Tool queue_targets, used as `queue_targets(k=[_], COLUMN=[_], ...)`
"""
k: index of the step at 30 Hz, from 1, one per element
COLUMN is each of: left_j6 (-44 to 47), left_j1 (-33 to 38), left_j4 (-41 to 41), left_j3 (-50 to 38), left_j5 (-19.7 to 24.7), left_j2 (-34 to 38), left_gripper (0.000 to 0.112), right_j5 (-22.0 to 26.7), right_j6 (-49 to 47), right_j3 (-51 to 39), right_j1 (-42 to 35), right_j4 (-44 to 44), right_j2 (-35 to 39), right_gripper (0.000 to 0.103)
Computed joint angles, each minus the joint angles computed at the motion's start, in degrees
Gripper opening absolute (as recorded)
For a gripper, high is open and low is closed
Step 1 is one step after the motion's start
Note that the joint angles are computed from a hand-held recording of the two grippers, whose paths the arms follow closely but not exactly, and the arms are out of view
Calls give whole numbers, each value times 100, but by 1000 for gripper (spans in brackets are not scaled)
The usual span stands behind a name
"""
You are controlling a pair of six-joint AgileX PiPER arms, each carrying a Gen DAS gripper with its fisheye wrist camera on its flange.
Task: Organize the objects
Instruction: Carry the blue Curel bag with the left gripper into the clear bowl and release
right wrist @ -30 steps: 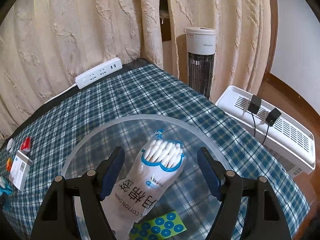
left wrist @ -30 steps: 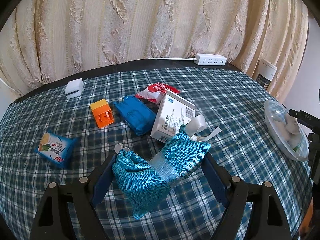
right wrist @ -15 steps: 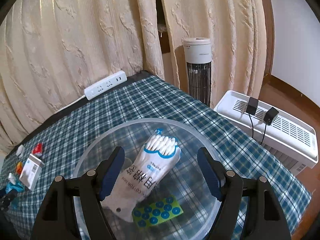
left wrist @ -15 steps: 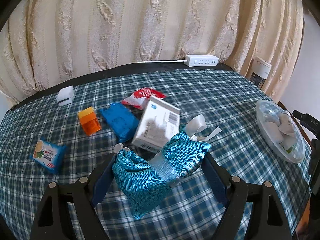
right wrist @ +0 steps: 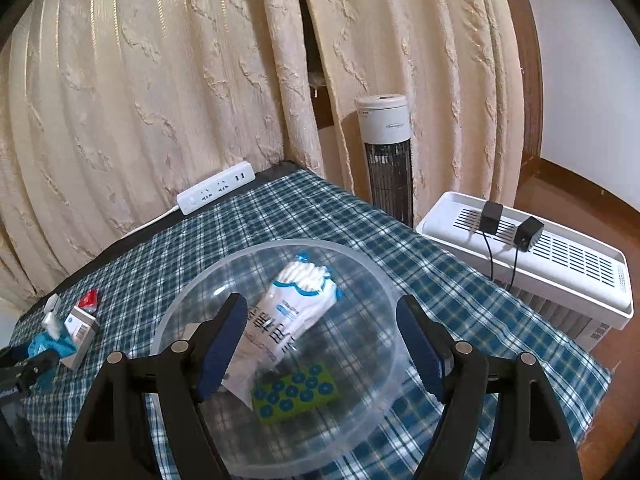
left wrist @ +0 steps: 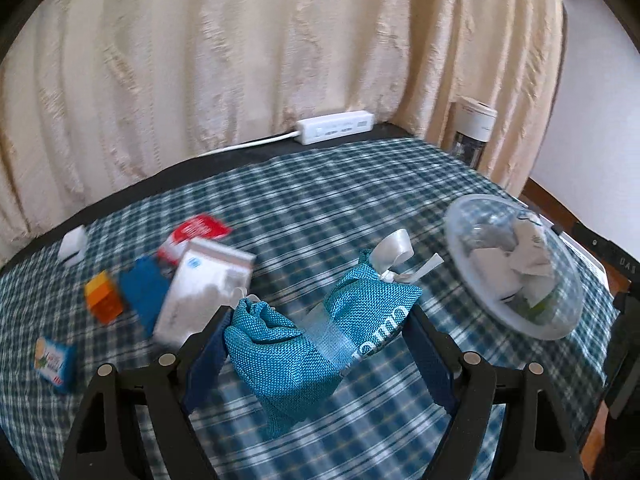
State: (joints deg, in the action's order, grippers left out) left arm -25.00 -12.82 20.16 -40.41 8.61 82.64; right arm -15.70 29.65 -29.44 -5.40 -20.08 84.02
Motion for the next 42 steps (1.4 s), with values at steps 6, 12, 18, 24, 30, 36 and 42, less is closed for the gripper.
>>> queue_targets(k=[6,12,18,24,30,36,42], left_j6=[-602,-667,126,1119,1315,1566,2012], left_j1=[-519,-896,-1110,-1250,-1417,-1511,-1503], left_j4=[482,525,-266,-1339,-1493,-1755,-2316], left_j3=[-473,-999,-1608,-2388,-3033,-3711,-3914], left_j5=[112,267,297,515,660,813,651], left_j2=[436,810,1322,2000,2488,3023,3255], left_gripper=[86,86,86,86,86,88,103], right_j5=[-571,-1008,-1158,-1396,-1472,-1523,-1542], right_j6=[-962,-1143,-829,-737,-544,-493,-520], right_j3=[444,558,539,580,568,567,553], right_j1=[-110,-166,-345,-534,-667,-692,-675], right_j4=[1081,1422,1123,1098,843,793,788], right_j2=[-50,49,168,297,375,441,506], right_gripper=[78,78,78,78,78,78,78])
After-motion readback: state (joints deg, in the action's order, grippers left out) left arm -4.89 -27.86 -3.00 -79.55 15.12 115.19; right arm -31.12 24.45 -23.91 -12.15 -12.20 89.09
